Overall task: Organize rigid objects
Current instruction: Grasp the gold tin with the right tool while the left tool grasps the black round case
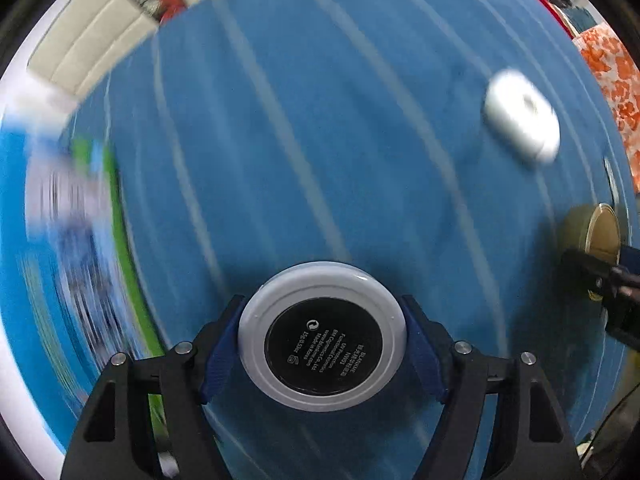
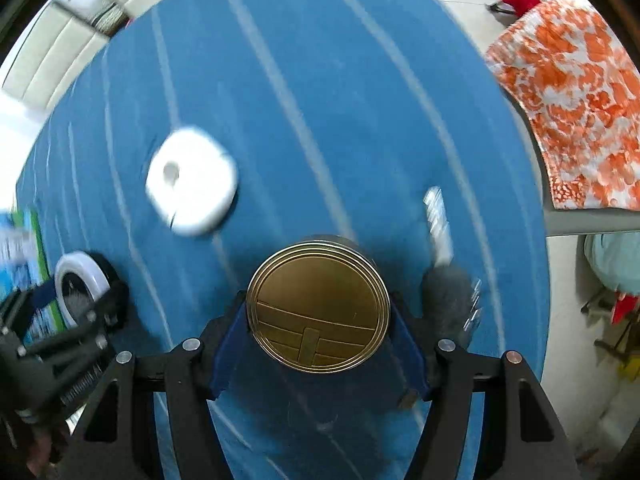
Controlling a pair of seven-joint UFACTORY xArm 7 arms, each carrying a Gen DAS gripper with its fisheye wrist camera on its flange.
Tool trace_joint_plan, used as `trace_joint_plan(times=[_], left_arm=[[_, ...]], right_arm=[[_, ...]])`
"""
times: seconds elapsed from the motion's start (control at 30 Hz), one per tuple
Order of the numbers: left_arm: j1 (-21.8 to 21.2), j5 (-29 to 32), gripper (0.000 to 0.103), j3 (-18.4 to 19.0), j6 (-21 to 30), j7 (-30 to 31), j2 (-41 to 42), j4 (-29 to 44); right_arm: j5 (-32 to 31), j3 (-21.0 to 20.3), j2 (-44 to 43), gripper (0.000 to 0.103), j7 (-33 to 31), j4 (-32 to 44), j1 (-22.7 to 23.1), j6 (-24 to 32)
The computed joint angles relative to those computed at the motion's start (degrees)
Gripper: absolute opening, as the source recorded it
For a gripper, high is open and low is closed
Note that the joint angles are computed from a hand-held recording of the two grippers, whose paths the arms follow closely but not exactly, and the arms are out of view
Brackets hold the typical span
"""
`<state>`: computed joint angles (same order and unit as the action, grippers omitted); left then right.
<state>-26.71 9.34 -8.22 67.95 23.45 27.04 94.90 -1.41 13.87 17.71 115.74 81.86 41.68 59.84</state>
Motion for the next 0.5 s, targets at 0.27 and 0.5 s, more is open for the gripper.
trace_joint_plan(times=[0.27,0.5], left_arm=[[4.56,-1.94,0.074,-0.16,-3.90,2.11,-10.12,-15.10],[4.76,-3.24,0.076,-0.38,-1.84,1.03,-5.51,-9.74]], right_arm=[[-0.16,0.37,10.68,0.068,-1.46,14.63,6.17,2.22],[0.27,-1.42,13.46,0.069,1.34,19.01,9.08,3.84]])
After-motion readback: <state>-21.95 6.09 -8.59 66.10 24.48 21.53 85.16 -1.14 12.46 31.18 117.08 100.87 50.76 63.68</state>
